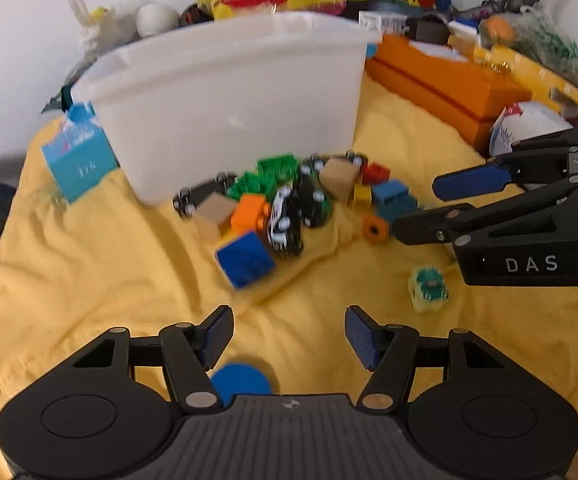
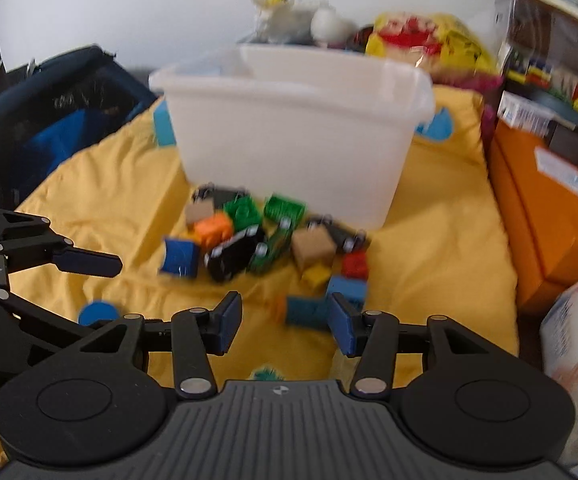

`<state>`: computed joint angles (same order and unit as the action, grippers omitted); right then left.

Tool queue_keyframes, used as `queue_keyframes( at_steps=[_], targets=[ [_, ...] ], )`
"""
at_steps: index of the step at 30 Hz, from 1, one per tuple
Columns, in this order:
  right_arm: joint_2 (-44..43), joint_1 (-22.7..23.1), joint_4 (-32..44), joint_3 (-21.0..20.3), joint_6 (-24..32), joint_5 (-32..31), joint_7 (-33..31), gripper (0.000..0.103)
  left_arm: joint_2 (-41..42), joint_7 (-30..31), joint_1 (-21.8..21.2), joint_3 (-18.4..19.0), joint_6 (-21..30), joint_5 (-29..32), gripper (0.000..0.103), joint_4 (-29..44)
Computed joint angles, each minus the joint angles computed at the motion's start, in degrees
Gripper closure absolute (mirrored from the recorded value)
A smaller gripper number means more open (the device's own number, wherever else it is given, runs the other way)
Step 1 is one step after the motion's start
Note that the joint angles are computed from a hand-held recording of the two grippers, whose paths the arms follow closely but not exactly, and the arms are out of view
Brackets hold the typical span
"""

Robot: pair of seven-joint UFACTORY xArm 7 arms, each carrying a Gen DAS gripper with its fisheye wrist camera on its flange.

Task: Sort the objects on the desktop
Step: 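Grasp the black-and-white car with the left tool while the right tool grasps a green car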

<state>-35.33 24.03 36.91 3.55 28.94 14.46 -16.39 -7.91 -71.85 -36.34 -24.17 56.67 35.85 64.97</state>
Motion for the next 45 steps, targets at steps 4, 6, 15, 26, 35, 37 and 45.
queue_keyframes(
  at_steps=[4, 6, 15, 26, 35, 37, 45],
  targets=[
    [-0.1, -0.1, -0.8, 1.0, 0.1, -1.4, 0.0, 0.055, -0.6, 0.1, 0.0, 0.2, -0.6, -1.1, 0.039, -1.3],
    [-0.2, 0.1, -1.3, 1.4, -0.1, -2.0, -0.3, 0.058, -1.2, -0.3, 0.3, 0.1, -0.9, -0.8, 0.041, -2.1],
    [0.5, -1.3, -1.5, 2.4, -1.5, -4.3, 0.6, 0.063, -1.6, 1.5, 3.9, 1.6, -9.8, 2.1, 0.042, -3.2],
    [-0.2, -2.5, -1.9, 1.7, -2.8, -6.0, 5.2, 0.063, 7.5, 3.6, 2.8, 6.2, -12.0, 5.4, 0.073, 2.6],
    [9.6, 3.5, 4.9, -2.6, -4.2, 3.7, 2.5, 0.063, 0.7, 3.8, 4.2, 4.2, -14.0, 1.0, 0.083, -3.8],
    [14.0, 2.3, 8.6, -1.0, -3.4, 4.8, 5.0, 0.062, 0.6, 3.7, 4.6, 3.8, -13.8, 1.1, 0.083, -3.9],
    [22.8, -2.0, 15.0, 3.8, -0.8, -0.8, 6.8, 0.08, 1.8, 2.9, 5.0, 3.5, -13.2, 2.1, 0.08, -2.8]
  ],
)
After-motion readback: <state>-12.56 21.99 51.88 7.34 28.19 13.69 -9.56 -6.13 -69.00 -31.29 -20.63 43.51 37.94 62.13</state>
